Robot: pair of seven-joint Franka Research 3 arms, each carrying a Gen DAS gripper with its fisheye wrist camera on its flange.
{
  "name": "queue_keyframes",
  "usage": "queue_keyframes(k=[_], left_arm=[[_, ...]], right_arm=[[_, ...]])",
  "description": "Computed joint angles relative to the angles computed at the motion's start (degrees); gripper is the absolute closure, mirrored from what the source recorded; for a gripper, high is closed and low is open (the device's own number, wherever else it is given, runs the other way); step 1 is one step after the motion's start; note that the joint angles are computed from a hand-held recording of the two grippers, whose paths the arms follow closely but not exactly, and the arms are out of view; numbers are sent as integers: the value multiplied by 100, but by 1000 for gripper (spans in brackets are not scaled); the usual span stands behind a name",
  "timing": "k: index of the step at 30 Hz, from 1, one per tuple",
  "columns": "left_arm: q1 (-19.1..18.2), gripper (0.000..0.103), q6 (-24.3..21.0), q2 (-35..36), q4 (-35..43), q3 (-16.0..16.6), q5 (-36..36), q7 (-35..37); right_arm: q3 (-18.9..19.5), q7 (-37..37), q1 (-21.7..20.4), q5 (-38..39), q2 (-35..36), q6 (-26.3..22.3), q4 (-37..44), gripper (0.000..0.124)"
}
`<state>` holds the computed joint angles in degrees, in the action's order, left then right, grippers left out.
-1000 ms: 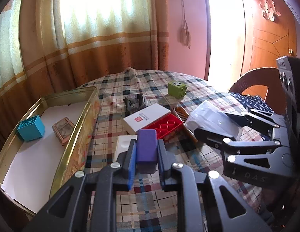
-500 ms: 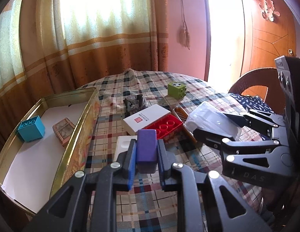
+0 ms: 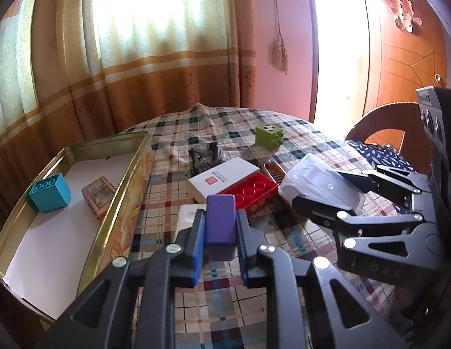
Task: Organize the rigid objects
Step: 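Grasp the purple block with the left gripper while the right gripper holds the clear case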
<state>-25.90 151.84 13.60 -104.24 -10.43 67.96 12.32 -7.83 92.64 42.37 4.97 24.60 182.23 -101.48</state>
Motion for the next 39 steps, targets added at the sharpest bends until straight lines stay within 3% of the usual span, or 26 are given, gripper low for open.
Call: queue_keyframes(k=[9,12,15,39], left_arm=[[-19,85,-71,-14,0,-2,75,-67],[-19,85,-135,-22,-3,-2,92,-61],[20,85,-49,-63,-56,14,122,-251],[-27,85,-389,-150,-102,-81,781,-862]], right_arm=[[11,-130,38,22,20,121,-12,68],[219,-304,-103,108,21,267,-41,68],[25,-430,101,178,10,346,-91,68],[558,-1210,-274,836,-9,594,-143,68]])
